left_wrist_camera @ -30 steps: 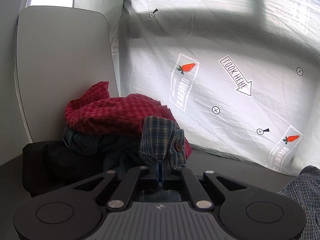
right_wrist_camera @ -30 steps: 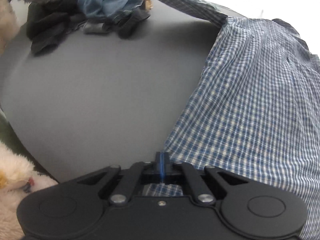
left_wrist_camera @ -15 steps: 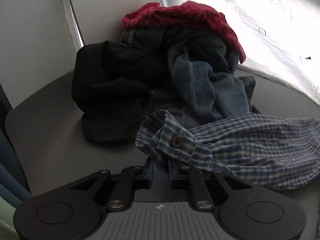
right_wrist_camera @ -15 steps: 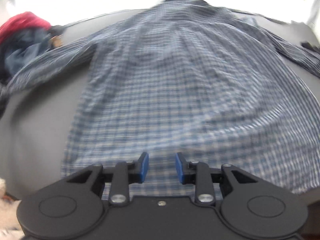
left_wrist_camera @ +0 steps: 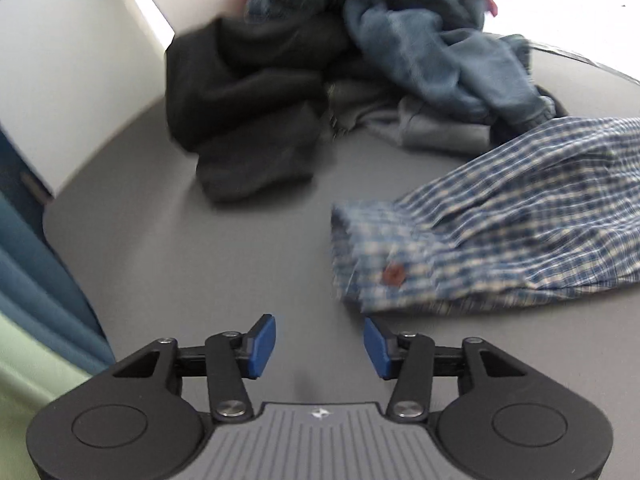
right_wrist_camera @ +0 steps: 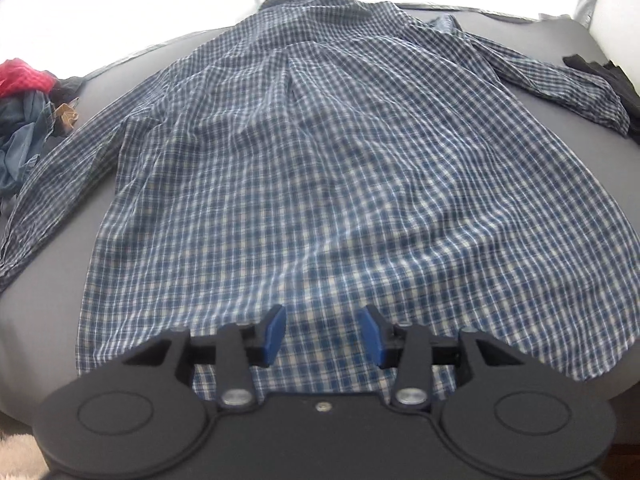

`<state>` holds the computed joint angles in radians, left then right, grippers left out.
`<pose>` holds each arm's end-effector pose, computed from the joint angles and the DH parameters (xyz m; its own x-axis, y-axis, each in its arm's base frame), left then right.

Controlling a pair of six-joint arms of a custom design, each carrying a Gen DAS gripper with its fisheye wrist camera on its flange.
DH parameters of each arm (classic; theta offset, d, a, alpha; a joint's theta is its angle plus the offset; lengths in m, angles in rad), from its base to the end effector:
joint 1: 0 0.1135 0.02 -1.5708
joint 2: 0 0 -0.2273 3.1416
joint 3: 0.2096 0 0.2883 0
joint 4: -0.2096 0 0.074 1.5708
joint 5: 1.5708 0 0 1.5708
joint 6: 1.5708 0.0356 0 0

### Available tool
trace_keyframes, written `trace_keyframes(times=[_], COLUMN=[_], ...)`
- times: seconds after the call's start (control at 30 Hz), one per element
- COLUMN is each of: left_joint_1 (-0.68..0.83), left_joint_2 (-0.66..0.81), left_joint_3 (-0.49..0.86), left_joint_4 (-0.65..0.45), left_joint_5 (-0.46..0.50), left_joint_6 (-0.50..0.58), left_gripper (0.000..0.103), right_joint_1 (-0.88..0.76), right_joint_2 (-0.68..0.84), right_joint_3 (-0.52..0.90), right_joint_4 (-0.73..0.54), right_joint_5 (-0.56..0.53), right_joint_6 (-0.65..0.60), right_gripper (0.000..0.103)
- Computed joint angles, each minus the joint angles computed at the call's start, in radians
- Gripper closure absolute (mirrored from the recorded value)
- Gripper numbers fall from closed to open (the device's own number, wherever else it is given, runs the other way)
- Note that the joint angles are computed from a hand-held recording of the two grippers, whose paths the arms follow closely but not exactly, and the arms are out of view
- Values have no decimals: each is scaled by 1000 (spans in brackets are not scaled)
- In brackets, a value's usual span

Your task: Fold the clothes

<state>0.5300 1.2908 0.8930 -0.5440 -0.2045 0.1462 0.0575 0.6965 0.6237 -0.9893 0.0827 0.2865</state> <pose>0.2590 0.1601 0.1900 -0.7774 -0.2901 -0.5581 -0.4901 0.8356 0.2482 0.1844 0.0077 0.2030 -0.8412 0.2337 -0.4876 0.2300 0.9708 0.0684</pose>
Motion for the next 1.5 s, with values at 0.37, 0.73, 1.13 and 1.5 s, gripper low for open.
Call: trace_keyframes(times=[0.37,0.73,1.13,1.5], left_joint_1=[-410,-1289,-1416,-1360], left_joint_2=[-217,161,632,1075], left_joint_3=[-90,222,827,1442], left_joint_4=[-102,-135,-477,-675], left_joint_5=[140,-162,-281,-216], left_joint_6=[-238,-834,-911,-783], left_gripper=[39,32,25,25], right_joint_1=[-613,-1179,-1056,-907], right_joint_2=[-128,842,1614,1356], right_joint_3=[-18,527,1342,931], right_joint_4=[26,399,503,1044], right_joint_5=[-184,-573,-454,102], right_joint_6=[-219,-206,57,-531], right_gripper=[23,19,16,91])
